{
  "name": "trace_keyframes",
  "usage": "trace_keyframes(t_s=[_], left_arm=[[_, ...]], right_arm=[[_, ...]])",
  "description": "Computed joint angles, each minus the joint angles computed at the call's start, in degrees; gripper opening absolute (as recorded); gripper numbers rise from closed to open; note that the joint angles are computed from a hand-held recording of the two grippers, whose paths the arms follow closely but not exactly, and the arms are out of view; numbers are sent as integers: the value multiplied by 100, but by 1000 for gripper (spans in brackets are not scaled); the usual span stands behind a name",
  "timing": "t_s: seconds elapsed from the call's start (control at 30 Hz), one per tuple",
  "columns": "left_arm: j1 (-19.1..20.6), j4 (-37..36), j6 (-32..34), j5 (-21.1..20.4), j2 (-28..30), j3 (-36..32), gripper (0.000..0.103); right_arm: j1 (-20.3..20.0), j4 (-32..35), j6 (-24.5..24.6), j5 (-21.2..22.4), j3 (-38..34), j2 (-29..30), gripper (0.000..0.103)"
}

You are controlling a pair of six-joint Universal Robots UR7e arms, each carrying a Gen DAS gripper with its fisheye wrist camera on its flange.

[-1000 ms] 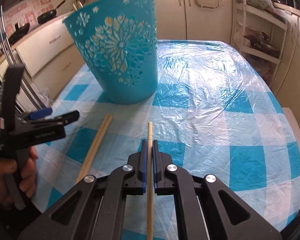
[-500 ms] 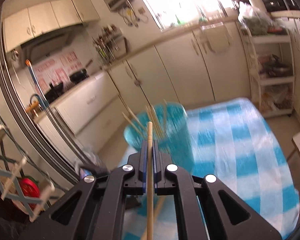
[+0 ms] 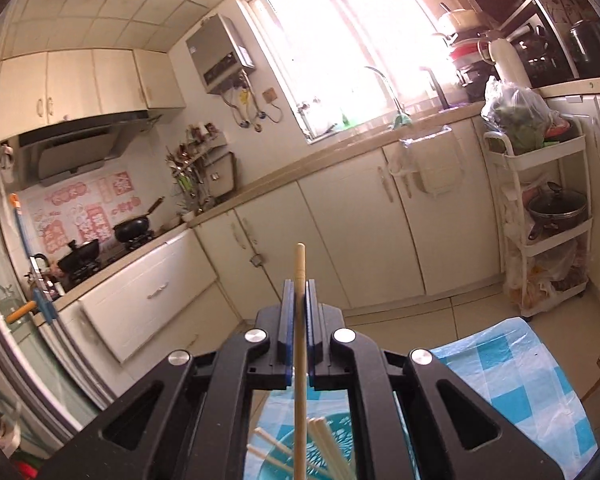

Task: Organize utensils
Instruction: 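Lift the chopstick in the right tool over the teal basket and open it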

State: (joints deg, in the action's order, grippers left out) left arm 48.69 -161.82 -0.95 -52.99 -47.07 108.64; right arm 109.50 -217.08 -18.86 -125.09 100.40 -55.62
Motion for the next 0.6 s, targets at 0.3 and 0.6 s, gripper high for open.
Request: trace_keyframes(t_s=[0.3, 0.6], left_arm=[[39, 80, 11, -70, 9, -47, 94], [41, 69, 4, -65, 10, -43, 94]], right_arm=[[-145, 256, 97, -257, -2, 80, 7], [-45, 377, 118, -255, 472, -74, 7]])
